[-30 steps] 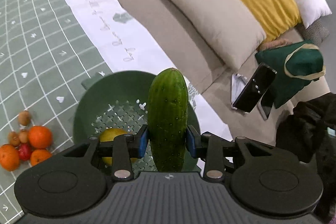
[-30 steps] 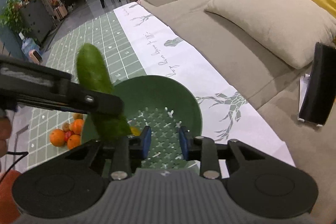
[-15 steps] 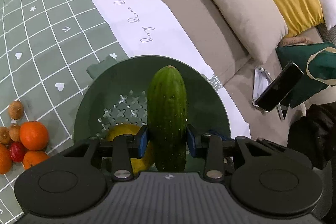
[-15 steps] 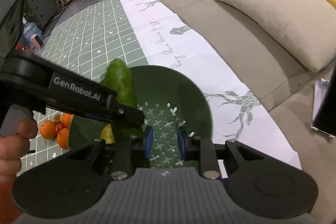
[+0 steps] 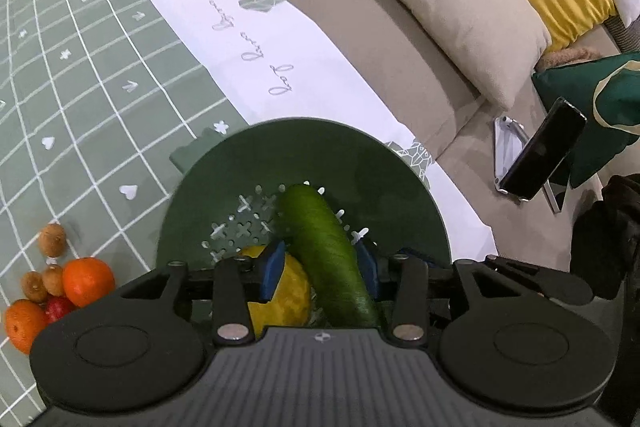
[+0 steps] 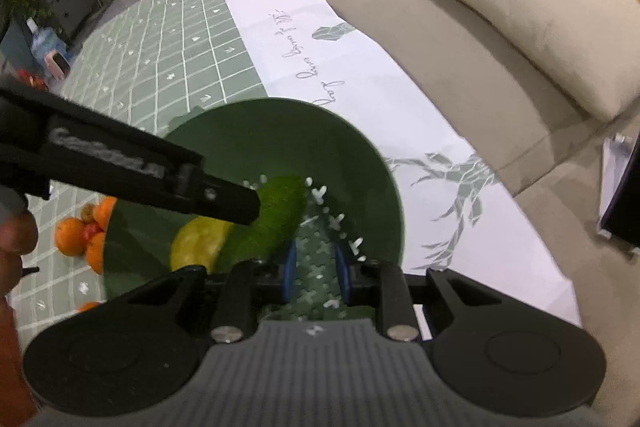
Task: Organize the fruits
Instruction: 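Carry the cucumber with the left tool into the colander and release, then lower the right tool onto an orange and close it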
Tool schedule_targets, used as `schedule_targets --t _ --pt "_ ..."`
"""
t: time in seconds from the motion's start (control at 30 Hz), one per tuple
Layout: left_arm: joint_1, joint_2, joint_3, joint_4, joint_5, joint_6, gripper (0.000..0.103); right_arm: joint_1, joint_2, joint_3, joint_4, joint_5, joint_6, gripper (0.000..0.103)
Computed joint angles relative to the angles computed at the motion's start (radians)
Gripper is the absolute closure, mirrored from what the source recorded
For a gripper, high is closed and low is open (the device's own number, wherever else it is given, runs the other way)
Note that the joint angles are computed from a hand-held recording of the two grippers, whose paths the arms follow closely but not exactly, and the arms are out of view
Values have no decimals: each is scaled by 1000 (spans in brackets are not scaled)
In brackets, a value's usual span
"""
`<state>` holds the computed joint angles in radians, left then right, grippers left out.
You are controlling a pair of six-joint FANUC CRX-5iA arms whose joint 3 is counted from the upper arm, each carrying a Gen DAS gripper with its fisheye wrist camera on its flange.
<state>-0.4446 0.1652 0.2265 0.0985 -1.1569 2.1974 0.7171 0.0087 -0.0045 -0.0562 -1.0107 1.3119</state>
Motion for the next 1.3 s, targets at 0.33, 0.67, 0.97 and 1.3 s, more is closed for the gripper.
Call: schedule_targets --t 0.33,0.67,0.97,1.3 --pt "-102 -81 84 -236 -107 7 52 78 -65 -14 100 7 -57 79" --pt "-227 -179 105 -477 -229 98 49 167 -177 -61 143 39 -184 54" --pt "-331 -270 37 -613 -319 190 46 281 -270 -148 203 74 -363 38" --pt "-373 -367 -107 -616 -347 329 46 428 -315 -285 388 116 -612 33"
